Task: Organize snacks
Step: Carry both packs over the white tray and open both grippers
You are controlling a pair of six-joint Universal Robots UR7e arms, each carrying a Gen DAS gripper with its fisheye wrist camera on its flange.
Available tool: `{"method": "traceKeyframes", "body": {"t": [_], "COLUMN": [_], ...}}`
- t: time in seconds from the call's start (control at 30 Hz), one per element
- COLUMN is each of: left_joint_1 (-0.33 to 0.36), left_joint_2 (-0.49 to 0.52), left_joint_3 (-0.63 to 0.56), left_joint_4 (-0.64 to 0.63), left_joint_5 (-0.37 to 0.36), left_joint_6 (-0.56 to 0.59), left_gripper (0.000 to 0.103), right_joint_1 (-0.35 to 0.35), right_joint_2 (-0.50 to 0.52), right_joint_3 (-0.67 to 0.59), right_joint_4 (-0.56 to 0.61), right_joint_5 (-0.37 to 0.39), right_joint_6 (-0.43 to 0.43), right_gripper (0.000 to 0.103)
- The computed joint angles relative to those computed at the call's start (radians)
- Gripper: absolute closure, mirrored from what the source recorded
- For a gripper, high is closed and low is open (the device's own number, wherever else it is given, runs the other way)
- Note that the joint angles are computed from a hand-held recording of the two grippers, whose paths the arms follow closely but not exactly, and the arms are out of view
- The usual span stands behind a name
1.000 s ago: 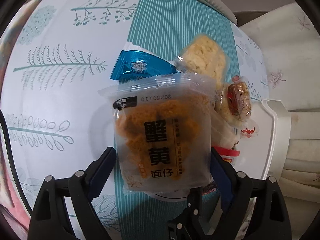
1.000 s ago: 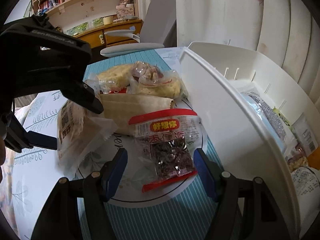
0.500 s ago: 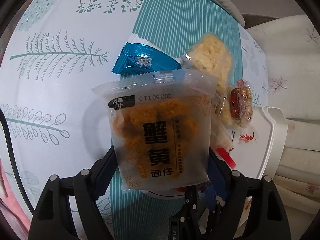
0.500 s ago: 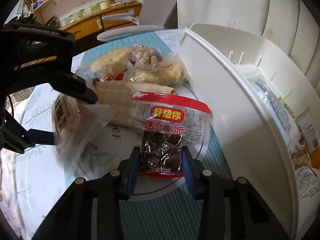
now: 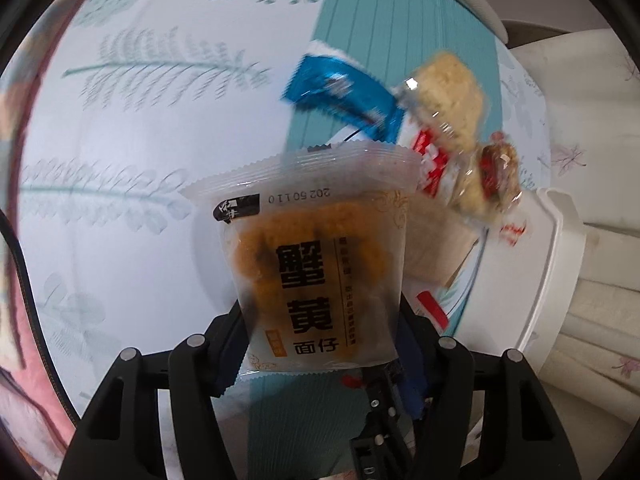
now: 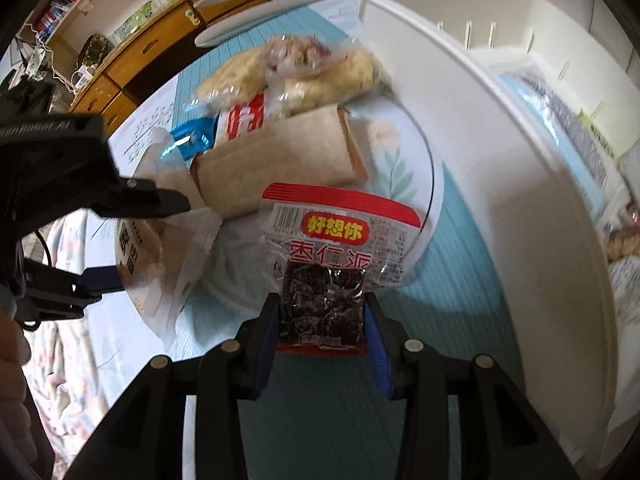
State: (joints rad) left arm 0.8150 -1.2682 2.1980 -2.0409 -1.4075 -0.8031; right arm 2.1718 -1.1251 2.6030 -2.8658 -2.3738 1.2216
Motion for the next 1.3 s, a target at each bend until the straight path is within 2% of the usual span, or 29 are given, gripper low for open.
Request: {"method": "traceKeyframes", "body": {"t": [0.27,0.4,0.5,0.7,0.87,1.07,1.3], "left_joint_1": [-0.034,-0.072,-0.102,-0.155,-0.19,-0.271,-0.384], "left_joint_2": [-0.184,-0.292,-0.359,-0.424,-0.466,-0.505,-0.504], "left_joint_3": [0.072,0.093,0.092,0.068,0.052,0.033,0.03], "left_joint_4": [0.107,0.197,0.271,0.403,0.455,0.509,0.471], "left_joint_5": [-0.006,-0.013,-0.017,-0.045,-0.091,-0.135,-0.189], "left_joint_6": [-0.075,-0.111,-0.12,-0.122,-0.133,-0.123,-0.097], "left_gripper": [0.039,0.04,0.039,0.039,0.039,0.039,0.039], "right_joint_1": [0.017,0.064,0.095,0.183,0.234,0.307,0.373], "right_joint_2": [-0.02,-0.059,-0.1,-0.177,-0.224,-0.295,-0.381], "right_joint_3": [0.015,-0.01,-0.017,-0.033,-0.082,-0.143,-0.209], "right_joint_4": [-0.007,0.117,0.156,0.244,0.368,0.557,0.78], "right_joint_5": [0.153,0.21,0.267,0.34,0.358,0.357,0.316], "right_joint_6": [0.047,0.128,0.163,0.265,0.32,0.417,0.493], "right_gripper": [0.063,0.063,0.063,0.063,0.063,0.063,0.063]}}
